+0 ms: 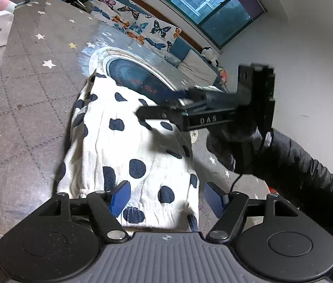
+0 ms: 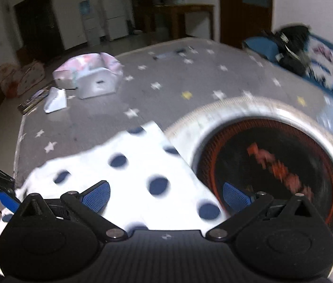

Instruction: Fold clothes

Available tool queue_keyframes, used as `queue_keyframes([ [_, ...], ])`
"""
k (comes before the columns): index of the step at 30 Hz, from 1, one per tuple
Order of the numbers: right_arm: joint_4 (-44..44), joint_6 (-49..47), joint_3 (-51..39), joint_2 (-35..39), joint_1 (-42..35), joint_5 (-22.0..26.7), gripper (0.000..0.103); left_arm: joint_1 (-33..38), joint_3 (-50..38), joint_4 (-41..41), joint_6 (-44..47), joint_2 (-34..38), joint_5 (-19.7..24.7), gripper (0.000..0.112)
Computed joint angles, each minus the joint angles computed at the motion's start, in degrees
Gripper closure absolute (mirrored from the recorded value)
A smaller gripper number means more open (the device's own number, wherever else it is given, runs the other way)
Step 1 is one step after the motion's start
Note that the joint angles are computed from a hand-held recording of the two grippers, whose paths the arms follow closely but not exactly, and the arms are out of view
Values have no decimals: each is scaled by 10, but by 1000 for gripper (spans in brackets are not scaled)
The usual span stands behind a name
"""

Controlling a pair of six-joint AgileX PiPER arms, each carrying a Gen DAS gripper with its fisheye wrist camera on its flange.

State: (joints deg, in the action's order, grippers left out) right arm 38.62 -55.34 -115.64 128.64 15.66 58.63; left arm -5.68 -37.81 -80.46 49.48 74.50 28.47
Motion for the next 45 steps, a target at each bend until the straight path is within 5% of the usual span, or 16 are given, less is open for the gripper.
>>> queue_keyframes([
  [12,12,-16,89,-39,-34,-39,1,-28,-5,201,-218,-72,-37,36],
  [21,27,-24,113,-51,-39,-41,22,-28,24,388,-432,-136,-11,35],
  [31,21,-4,146,-72,-44,-67,44,-11,17,316,-335,-72,-28,46],
  [36,17,7,180,-93,-50,-99,46,11,-18,316,-297,-21,-34,49],
  [45,-57,93,300,-172,-55,-230,47,23,-160,328,-223,127,-39,49],
])
